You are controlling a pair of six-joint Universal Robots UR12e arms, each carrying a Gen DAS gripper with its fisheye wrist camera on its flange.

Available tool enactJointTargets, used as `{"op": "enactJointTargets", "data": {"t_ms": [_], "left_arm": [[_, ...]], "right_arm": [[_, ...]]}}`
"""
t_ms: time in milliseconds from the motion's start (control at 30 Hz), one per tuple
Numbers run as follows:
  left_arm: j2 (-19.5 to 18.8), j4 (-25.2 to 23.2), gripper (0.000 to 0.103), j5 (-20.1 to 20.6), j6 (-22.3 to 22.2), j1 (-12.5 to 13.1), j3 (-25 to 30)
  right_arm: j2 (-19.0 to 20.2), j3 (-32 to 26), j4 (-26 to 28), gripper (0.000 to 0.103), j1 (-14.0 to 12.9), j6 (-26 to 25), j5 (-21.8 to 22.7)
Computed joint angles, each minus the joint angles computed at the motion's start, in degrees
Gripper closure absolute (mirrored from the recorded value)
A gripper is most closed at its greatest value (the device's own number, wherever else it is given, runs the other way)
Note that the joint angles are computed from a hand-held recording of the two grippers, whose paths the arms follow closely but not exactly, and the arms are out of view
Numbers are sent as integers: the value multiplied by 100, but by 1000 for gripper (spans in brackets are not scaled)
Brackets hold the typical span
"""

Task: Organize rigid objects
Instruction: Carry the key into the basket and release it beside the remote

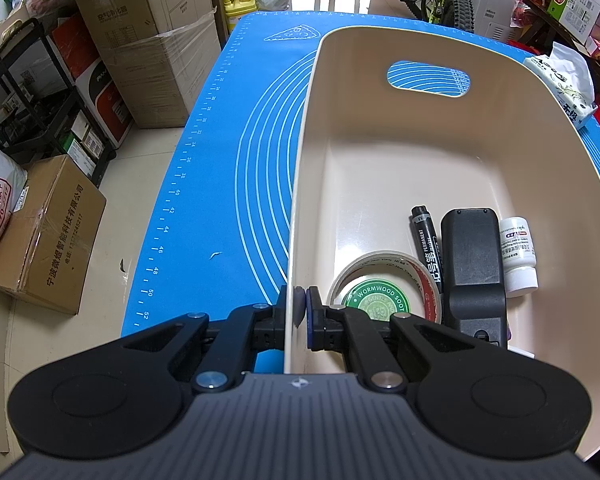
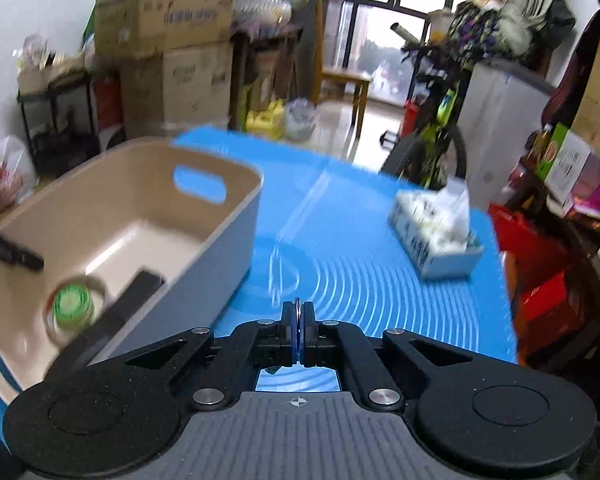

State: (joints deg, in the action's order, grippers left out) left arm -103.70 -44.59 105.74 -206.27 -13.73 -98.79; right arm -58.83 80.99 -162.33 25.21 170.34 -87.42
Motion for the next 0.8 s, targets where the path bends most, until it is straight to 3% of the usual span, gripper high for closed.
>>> {"op": "enactJointTargets", "data": {"t_ms": [300, 500, 800], "left_arm": [[4, -12, 95, -9, -14, 0, 5], [4, 1, 95, -19, 5, -2, 4], [10, 30, 95, -16, 6, -6, -14]], "right_arm": [[153, -441, -279, 90, 109, 238, 40], [302, -754, -336, 90, 212, 403, 341], [581, -1200, 340, 90, 451, 61, 639]]}}
